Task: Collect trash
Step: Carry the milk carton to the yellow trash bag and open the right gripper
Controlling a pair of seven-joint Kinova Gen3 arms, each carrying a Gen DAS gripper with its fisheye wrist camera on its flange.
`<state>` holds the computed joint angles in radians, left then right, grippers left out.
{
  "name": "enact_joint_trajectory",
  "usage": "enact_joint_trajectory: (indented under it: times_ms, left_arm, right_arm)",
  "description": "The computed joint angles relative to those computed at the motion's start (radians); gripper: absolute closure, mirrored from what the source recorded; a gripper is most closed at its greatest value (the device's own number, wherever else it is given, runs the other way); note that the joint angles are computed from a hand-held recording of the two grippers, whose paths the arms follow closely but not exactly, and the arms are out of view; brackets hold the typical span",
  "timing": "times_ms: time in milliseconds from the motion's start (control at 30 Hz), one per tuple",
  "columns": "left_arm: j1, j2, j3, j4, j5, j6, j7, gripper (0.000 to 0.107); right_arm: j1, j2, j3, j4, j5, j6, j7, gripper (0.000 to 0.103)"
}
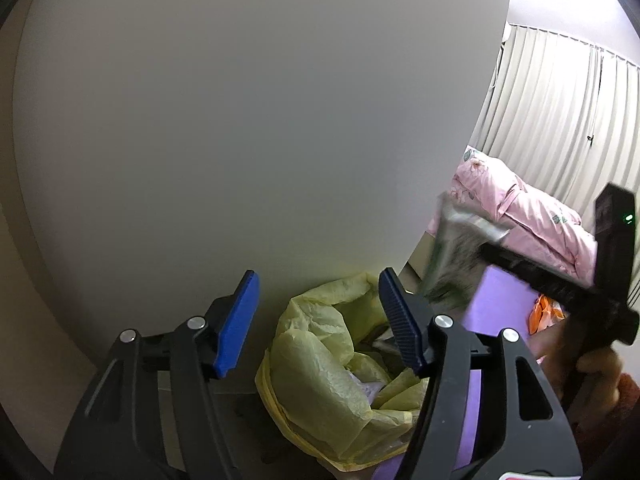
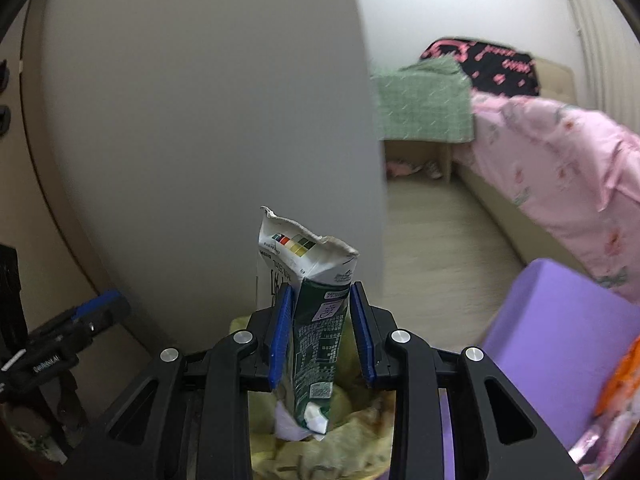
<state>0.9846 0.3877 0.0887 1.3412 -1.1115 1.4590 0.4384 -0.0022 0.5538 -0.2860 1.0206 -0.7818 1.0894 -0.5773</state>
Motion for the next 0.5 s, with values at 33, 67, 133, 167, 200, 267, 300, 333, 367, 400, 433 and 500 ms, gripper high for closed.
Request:
enact_joint_trajectory:
  times_ms: [33,67,133,167,200,267,300,333,367,400,433,500]
  left_arm:
    - [-0.002,-0.002,0.001,0.007,0.003,-0.007,0.005,0.048]
    - [-0.01,-0.003,0.001,0.008,0.005,-0.022,0.005,0.048]
    - [-0.028,0.008,0.003,-0.003,0.016,-0.054,0.0,0.048]
    - [-0.032,0.01,0.0,-0.006,0.023,-0.062,-0.003,0.048]
    - [-0.036,0.011,-0.002,-0.006,0.031,-0.076,-0.002,0.048]
    - [-0.043,0.007,-0.007,0.0,0.04,-0.098,-0.004,0.048]
    - [-0.044,0.007,-0.008,0.0,0.043,-0.104,-0.007,0.048]
    - [-0.046,0.009,-0.009,-0.005,0.047,-0.111,-0.013,0.048]
    - [-0.049,0.012,-0.01,-0.01,0.051,-0.121,-0.022,0.048]
    - [-0.049,0.017,-0.011,-0.02,0.055,-0.123,-0.032,0.048]
    - [-0.051,0.021,-0.013,-0.028,0.06,-0.133,-0.042,0.048]
    - [-0.051,0.03,-0.019,-0.043,0.065,-0.148,-0.061,0.048]
  right_arm:
    - [-0.011,0.01,0.005,-0.012,0.015,0.021,-0.011,0.074]
    - [-0.021,0.023,0.012,-0.036,0.034,0.044,-0.026,0.074]
    - [-0.041,0.043,0.024,-0.071,0.071,0.084,-0.054,0.074]
    - [-0.047,0.053,0.026,-0.085,0.084,0.1,-0.065,0.074]
    - [-0.047,0.057,0.029,-0.091,0.096,0.112,-0.072,0.074]
    - [-0.045,0.045,0.034,-0.074,0.112,0.098,-0.071,0.074]
    - [-0.043,0.041,0.037,-0.067,0.12,0.09,-0.068,0.074]
    - [-0.04,0.032,0.041,-0.056,0.13,0.078,-0.065,0.074]
    - [-0.035,0.026,0.044,-0.049,0.135,0.071,-0.065,0.074]
    - [-0.026,0.022,0.045,-0.046,0.136,0.07,-0.065,0.074]
    - [-0.013,0.012,0.047,-0.033,0.136,0.065,-0.063,0.074]
    - [0.007,-0.004,0.051,-0.011,0.132,0.056,-0.06,0.074]
